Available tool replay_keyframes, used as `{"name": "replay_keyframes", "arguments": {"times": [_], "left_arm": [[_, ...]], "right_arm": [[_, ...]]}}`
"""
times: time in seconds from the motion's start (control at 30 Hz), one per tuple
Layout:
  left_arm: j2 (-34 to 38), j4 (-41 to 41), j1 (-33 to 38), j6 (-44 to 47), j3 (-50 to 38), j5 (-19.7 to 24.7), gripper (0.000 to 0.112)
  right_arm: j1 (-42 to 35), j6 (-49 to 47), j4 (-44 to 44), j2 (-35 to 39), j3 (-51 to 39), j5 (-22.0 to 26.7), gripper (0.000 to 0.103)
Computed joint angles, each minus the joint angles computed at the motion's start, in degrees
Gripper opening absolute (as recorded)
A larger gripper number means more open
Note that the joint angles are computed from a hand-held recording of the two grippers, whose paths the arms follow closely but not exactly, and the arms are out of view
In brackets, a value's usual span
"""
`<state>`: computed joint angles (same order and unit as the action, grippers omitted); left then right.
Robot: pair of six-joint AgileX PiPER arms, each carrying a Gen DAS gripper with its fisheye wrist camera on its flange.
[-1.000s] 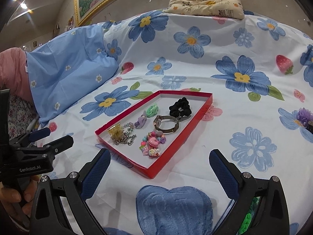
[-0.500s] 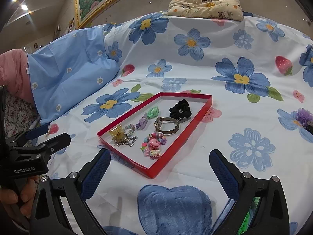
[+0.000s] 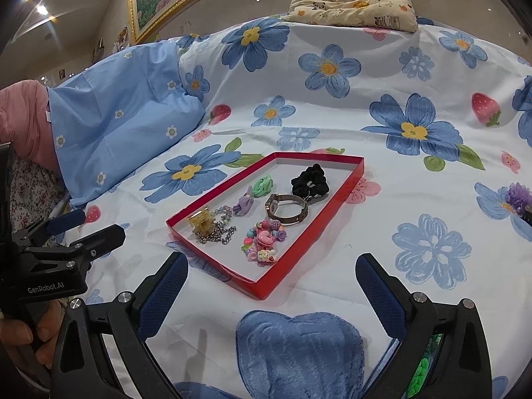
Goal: Organize jewelry
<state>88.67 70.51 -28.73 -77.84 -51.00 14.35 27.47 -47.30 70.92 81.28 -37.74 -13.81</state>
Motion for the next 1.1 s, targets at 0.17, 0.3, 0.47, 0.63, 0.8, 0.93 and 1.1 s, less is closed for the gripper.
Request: {"name": "replay_keyframes", "arguments": {"times": [0.17,0.3,0.47,0.63,0.8,0.93,1.1], "left_arm": [[0.05,-0.14,0.03,0.06,-0.01,-0.11,0.103],[0.41,1.75,0.1,-1.86,0.2,-0.25,0.103],[0.41,2.12,0.13,-2.07,0.31,-0.33,0.103],[0.63,3.01,0.21,-2.97,0.39,-0.5,0.103],[0.68,2.68,0.28,-2.56,0.3,-0.66,0.103],[0.63,1.98,0.16,-1.9,0.19,-0.42,0.103],[1.34,2.39,0.18,-2.07,0.29,-0.37,0.103]], "right_arm": [[0.02,0.19,0.01,-0.08,0.07,-0.03,0.102],[-0.01,0.4,-0.27,-0.16,0.12,0.02,0.102],[0.2,-0.31,0.37,-0.07,-0.08,-0.22,0.102],[0.35,-0.77,0.99,-0.1,-0.18,-0.28,0.102],[0.44,-1.07,1.31,-0.07,-0.24,-0.35,0.102],[0.49,-1.28,1.55,-0.05,-0.32,-0.36,0.102],[0.94,-2.02,2.28,-0.22,-0.43,-0.84,0.102]]}}
